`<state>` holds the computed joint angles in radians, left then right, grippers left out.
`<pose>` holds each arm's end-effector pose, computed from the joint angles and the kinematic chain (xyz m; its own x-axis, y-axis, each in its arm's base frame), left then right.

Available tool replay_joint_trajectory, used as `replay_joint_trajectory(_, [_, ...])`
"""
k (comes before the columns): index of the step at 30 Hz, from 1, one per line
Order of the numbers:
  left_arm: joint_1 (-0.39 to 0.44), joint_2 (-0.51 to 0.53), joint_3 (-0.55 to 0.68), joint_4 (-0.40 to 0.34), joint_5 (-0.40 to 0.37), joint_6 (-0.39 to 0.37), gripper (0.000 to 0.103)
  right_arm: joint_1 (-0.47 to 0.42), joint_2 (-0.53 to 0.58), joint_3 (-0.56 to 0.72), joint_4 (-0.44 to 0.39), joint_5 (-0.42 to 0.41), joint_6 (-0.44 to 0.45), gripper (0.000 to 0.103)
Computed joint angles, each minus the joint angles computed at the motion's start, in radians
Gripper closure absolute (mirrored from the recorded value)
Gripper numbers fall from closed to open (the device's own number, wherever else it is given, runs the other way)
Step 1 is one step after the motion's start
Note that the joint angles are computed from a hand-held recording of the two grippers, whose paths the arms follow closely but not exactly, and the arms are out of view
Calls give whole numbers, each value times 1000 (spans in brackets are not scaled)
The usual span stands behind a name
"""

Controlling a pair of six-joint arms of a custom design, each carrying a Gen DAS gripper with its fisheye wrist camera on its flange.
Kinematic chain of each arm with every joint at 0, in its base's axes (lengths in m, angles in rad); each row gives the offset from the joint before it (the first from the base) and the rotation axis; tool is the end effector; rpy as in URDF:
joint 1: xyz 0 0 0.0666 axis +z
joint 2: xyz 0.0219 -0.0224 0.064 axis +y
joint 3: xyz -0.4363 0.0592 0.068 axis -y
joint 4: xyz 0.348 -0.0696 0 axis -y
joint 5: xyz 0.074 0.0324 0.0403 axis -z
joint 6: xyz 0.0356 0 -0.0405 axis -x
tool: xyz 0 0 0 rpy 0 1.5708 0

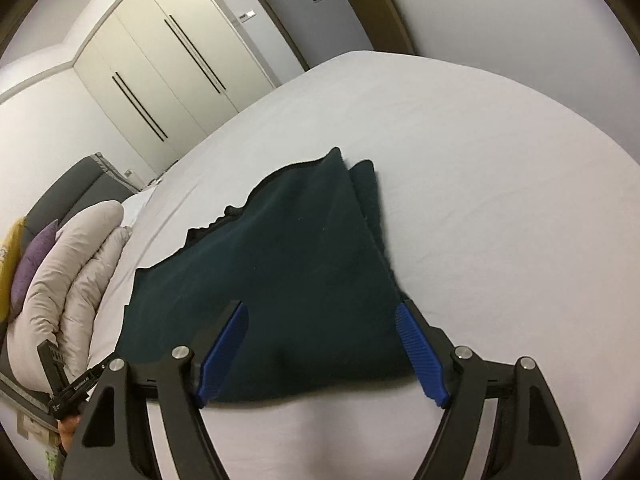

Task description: Fold small clothes

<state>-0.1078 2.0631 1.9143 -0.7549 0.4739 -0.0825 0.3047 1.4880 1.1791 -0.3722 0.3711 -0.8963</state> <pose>0.6916 -0.0916 0.3482 -0.7474 0.1546 -0.6461 0.4395 0.8444 -0.3063 0.4507 0.1278 0.3976 -0.3836 0.6424 -0.6635 0.4624 0.7555 0.4642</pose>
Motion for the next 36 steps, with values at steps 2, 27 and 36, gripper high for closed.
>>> replay_joint_trajectory(2, [-7, -5, -6, 11, -24, -24, 69, -22, 1, -4, 11, -52, 14, 31])
replay_joint_trajectory(27, [-12, -24, -48, 50, -72, -84, 98, -59, 64, 66, -113, -71, 134, 96])
replay_joint_trajectory(36, [11, -61, -119, 45, -43, -42, 99, -52, 33, 21, -118, -63, 125, 97])
